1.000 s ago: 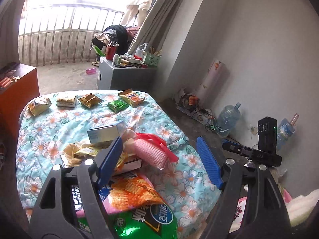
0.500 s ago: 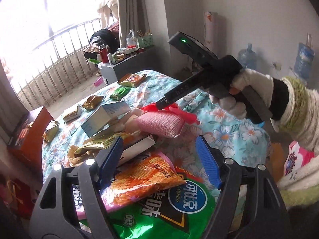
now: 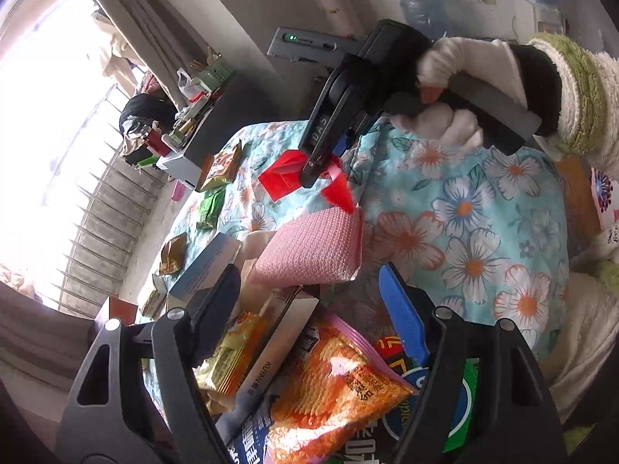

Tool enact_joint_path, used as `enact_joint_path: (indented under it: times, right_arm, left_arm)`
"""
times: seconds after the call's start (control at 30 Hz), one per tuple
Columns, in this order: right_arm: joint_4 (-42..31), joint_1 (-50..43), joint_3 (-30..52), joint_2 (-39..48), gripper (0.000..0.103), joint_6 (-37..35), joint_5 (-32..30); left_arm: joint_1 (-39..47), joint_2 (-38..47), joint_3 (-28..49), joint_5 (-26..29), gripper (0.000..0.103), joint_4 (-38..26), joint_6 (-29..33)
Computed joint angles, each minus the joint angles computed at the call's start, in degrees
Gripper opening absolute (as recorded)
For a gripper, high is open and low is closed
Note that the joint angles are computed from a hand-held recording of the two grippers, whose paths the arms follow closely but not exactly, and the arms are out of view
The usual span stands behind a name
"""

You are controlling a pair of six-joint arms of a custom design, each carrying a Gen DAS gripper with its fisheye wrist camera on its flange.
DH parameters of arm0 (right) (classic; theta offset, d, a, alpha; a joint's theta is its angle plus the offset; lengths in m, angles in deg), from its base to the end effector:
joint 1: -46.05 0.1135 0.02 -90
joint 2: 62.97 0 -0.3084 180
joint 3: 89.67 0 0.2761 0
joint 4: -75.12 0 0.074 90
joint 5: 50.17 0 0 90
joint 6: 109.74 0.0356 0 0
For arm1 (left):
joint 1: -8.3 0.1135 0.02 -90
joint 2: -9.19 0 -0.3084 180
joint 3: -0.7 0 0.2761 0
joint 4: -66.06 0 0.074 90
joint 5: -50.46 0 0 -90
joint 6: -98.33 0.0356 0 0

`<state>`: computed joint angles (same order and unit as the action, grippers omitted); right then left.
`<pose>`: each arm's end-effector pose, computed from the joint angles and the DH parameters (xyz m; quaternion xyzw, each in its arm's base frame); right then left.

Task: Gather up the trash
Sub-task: 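Grasp the pink sponge with the left tool while the right tool lifts the red plastic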

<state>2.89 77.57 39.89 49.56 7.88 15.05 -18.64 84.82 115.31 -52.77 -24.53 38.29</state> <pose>0.3868 0.2547 0.3919 -0.0958 0.9293 0.3222 0.1530 0.2048 -0.0949 0.5008 0.4136 0.8429 0.1174 0.3236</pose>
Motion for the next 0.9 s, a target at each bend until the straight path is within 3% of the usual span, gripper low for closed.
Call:
enact_joint_path:
  times: [0.27,0.5,0.6,0.67,0.77,0.9]
  right_arm:
    - [16.94,-6.56,-26.90,-16.17,0.029,7.37,-7.08]
    - [24.34,-9.31,-38.38,-22.76,0.029,11.61,-10.98]
    - [26.57,-9.47,-40.81,-24.36,0.029,13.18,-11.47]
    - [27.16,-9.66,-41.78,-25.14,0.029,13.27,-11.45]
    - [27.41,-9.61,-42.08,-25.68,0.029,13.61,-11.14]
    - [28.19,-9.76,-43.18,-27.27,0.029,14.43,-11.04]
  left_arm:
    - [-5.86,5.45,-1.66,-6.14,0.070,1.94,3.36]
    - [-7.40,10.56,-2.50,-12.66,0.070,2.86,4.02]
    - [-6.94,12.68,-1.50,-13.62,0.060,1.40,3.01]
    - [-6.38,13.64,-0.31,-13.01,0.046,0.22,2.18]
    - [-6.05,13.78,0.61,-12.19,0.035,-0.23,1.30]
    - [-6.26,13.06,2.52,-11.94,0.027,-0.39,1.25]
